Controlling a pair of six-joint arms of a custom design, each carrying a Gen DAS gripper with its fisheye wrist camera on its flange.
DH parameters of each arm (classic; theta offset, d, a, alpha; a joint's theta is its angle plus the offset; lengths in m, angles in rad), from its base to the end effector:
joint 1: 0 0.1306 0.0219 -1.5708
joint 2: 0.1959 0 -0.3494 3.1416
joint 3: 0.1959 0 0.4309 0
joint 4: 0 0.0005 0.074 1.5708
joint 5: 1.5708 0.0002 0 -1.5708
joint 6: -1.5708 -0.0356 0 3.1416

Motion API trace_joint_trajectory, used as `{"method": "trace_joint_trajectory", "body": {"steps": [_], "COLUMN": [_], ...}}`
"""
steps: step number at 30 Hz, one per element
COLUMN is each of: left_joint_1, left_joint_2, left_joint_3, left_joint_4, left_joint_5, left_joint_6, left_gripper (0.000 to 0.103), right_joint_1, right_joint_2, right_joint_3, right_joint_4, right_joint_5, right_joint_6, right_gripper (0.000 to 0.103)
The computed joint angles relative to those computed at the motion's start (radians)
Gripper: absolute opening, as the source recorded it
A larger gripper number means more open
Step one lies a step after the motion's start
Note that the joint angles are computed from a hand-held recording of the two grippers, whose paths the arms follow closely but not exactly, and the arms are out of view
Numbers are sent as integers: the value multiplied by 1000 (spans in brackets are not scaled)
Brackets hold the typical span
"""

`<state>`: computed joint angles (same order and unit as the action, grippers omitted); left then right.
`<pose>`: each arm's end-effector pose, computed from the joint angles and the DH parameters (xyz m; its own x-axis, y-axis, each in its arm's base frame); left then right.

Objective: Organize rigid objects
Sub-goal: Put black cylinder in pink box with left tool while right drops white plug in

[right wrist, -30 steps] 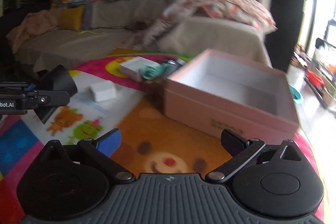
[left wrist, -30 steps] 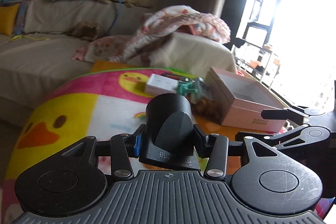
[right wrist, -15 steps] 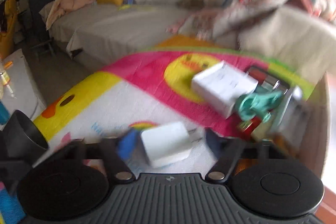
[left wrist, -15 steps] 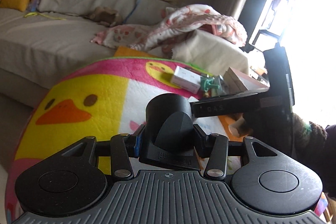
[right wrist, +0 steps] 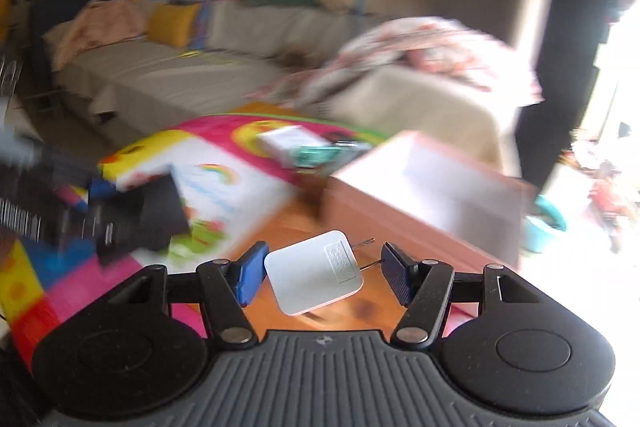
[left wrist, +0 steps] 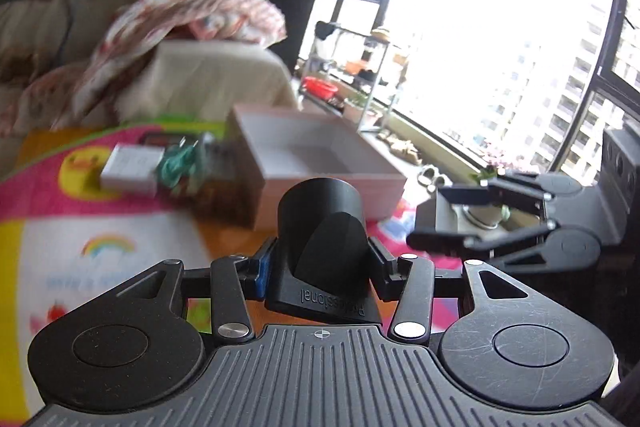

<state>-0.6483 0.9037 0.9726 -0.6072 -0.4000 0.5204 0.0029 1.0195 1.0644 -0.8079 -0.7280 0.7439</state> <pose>0.3148 -0.2217 0.4167 -0.4986 -0.1968 -0.8442 0.0481 0.9661 -0.2537 0.4033 0.0244 0.4079 -0.1814 -0.5060 -0.8432 -0.8234 0.5469 -0.1511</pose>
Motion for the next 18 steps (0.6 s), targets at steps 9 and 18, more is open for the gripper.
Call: {"method": "trace_joint_trajectory", "body": {"steps": [9,18], "left_joint_1": [199,224], "left_joint_2": [447,327], "left_joint_3": [491,269], "left_joint_4": [30,90], "left_joint_5": [143,73], "left_joint_6": [-110,-38], "left_gripper": [51,51], "right_joint_1": [8,6], "right_joint_2": [149,105], "right_joint_3": [134,-17], "right_joint_4": [370,409], "right_joint_5": [37,48], "right_joint_6": [-361,-316], "right_gripper": [63,84]}}
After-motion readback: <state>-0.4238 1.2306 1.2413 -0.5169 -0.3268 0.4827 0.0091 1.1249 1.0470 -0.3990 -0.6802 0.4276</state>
